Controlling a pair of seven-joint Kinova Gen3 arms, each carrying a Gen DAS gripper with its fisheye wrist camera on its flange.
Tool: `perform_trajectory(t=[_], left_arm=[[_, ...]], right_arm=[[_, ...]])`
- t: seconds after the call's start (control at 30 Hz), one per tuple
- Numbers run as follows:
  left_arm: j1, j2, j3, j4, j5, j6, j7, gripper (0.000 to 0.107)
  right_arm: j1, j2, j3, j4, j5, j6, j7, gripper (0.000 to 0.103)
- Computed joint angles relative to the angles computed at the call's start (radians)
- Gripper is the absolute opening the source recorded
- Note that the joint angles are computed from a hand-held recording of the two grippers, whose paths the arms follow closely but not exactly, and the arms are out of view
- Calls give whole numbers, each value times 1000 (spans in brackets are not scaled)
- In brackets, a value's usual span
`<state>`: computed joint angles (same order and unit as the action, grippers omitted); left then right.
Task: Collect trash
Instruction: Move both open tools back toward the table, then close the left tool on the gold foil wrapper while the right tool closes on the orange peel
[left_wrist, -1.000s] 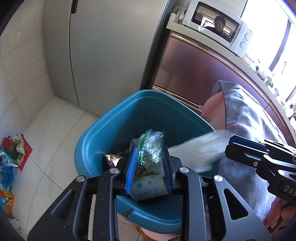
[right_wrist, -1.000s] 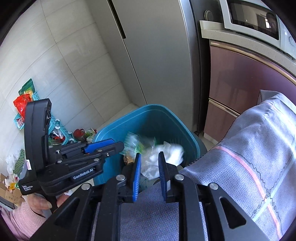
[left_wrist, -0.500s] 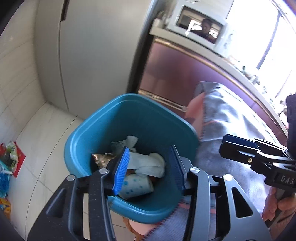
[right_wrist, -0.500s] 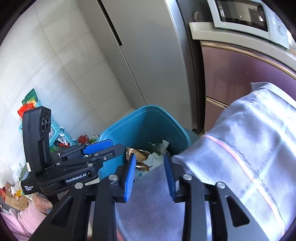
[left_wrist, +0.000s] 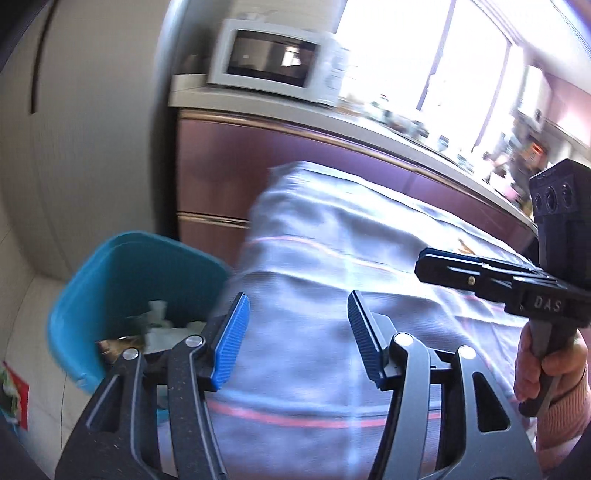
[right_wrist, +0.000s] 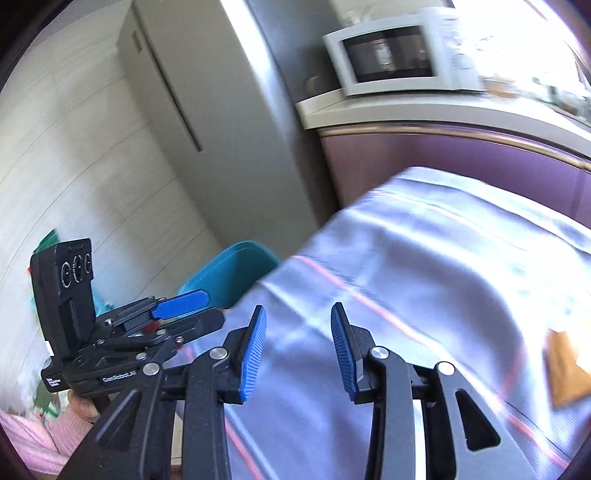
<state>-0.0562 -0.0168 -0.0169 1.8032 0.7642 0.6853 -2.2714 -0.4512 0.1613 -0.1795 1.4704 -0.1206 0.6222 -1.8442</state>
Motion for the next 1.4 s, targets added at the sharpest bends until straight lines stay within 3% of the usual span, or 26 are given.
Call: perform_trajectory(t=[0.23, 0.63, 0.9, 1.1, 1.4], left_arm=[[75, 44, 72, -65, -42, 6, 28, 55], [239, 229, 194, -326, -274, 33, 217, 57], [341, 376, 227, -543, -420, 113, 327, 59], [407, 497, 224, -725, -504, 221, 395, 59], [442, 630, 228, -933, -525, 383, 435, 59]], right_arm=[[42, -148, 40, 182, 107, -46, -160, 35], [210, -316, 30, 372, 205, -85, -345, 35], [277, -343, 57, 419, 183, -87, -346, 38], [293, -336, 94, 442, 126, -96, -315, 42], [298, -318, 118, 452, 59, -114, -255, 45]])
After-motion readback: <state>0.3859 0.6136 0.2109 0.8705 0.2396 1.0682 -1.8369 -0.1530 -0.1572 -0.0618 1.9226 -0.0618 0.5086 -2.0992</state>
